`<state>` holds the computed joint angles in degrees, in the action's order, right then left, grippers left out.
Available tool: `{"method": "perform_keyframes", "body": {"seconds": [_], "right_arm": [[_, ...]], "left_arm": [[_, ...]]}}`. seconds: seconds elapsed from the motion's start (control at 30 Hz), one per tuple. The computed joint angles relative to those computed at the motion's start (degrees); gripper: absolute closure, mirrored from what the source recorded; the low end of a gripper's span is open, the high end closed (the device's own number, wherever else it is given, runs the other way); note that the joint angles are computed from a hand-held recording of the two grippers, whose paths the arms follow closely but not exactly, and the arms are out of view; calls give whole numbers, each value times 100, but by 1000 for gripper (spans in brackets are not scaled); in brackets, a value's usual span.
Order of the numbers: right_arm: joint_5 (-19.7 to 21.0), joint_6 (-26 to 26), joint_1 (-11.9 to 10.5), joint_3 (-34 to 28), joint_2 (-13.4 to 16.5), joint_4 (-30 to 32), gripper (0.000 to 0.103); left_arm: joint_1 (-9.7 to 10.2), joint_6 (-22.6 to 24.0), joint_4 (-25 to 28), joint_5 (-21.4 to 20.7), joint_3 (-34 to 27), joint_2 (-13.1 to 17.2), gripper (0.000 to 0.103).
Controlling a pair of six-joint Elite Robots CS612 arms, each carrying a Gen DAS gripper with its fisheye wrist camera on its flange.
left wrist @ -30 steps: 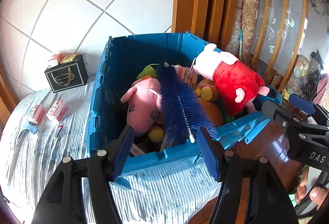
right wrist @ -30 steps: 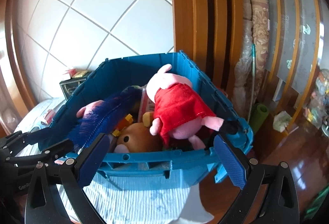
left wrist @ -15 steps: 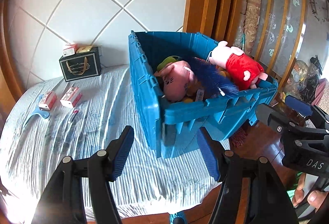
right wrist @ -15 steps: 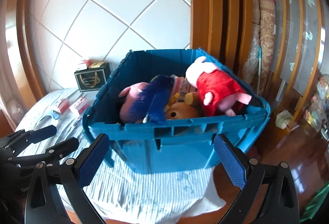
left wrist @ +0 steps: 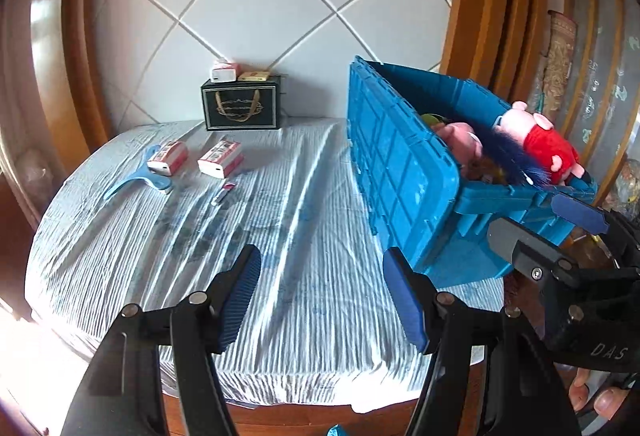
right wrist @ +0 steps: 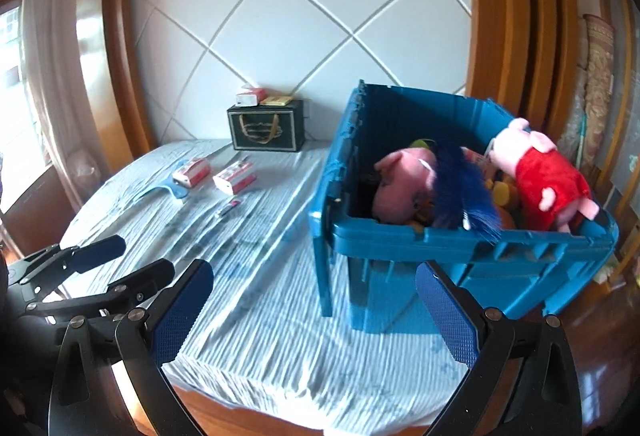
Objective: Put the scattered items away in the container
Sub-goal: 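Withdraw both tools from the crate back over the bed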
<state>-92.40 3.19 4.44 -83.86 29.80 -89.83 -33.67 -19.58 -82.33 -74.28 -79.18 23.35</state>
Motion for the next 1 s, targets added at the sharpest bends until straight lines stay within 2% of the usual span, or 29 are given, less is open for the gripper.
{"method": "perform_keyframes", "body": {"seconds": [0.3, 0.43, 0.57, 0.83, 1.0], "right_arm": [[805, -461, -1, 664, -256, -436, 0], [958, -480, 55, 1013, -389, -553, 0], [830, -454, 194, 1463, -552, -784, 0], [249, 406, 581, 2850, -1060, -1690, 0], [-33, 747, 762, 3854, -1484, -2035, 0]], "left_arm": [[99, -425, 101, 627, 140, -50, 40], [225, -489, 189, 597, 217, -50, 40], [430, -332, 59, 418, 349, -60, 40], [1067, 471, -339, -124, 689, -129, 40], [1409, 742, -559, -533, 1140, -262, 40]]}}
